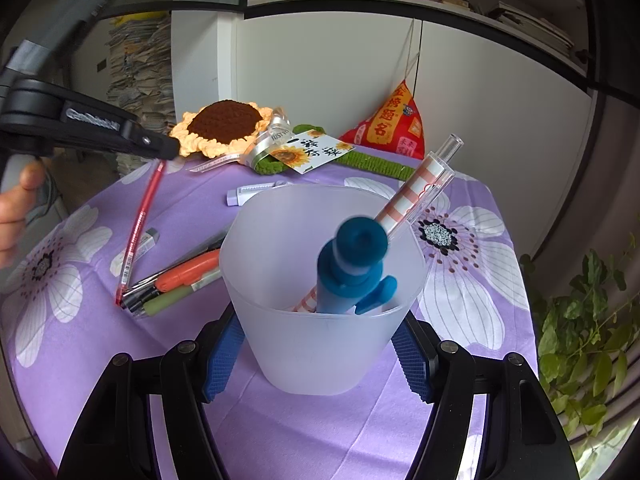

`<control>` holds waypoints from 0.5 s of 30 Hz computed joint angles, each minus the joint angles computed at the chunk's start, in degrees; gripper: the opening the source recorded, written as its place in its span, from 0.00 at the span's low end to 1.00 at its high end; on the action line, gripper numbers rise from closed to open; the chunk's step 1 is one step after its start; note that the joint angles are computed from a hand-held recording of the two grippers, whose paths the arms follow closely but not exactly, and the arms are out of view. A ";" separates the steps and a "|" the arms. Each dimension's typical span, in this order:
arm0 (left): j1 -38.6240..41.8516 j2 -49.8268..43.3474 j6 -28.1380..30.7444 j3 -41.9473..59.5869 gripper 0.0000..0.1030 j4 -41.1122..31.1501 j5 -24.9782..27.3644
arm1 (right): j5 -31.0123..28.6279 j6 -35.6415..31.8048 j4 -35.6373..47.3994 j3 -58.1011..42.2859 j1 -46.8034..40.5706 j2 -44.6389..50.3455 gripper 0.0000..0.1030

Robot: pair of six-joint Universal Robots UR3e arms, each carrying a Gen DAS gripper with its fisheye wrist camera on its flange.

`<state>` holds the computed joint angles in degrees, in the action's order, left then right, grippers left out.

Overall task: Organize stationery
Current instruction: 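Lower the red pen into the cup and open the left gripper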

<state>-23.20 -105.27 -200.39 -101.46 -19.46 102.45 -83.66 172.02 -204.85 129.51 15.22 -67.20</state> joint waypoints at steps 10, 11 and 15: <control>-2.26 5.98 0.26 -2.27 0.12 1.55 1.84 | 0.03 0.06 0.13 -0.08 0.05 0.04 0.68; -2.48 6.28 0.31 -2.02 0.12 1.58 1.87 | -0.02 0.07 0.44 -0.26 0.10 0.06 0.68; -3.92 6.88 1.13 0.29 0.11 1.42 2.50 | -0.27 0.24 0.67 -0.41 0.40 0.10 0.68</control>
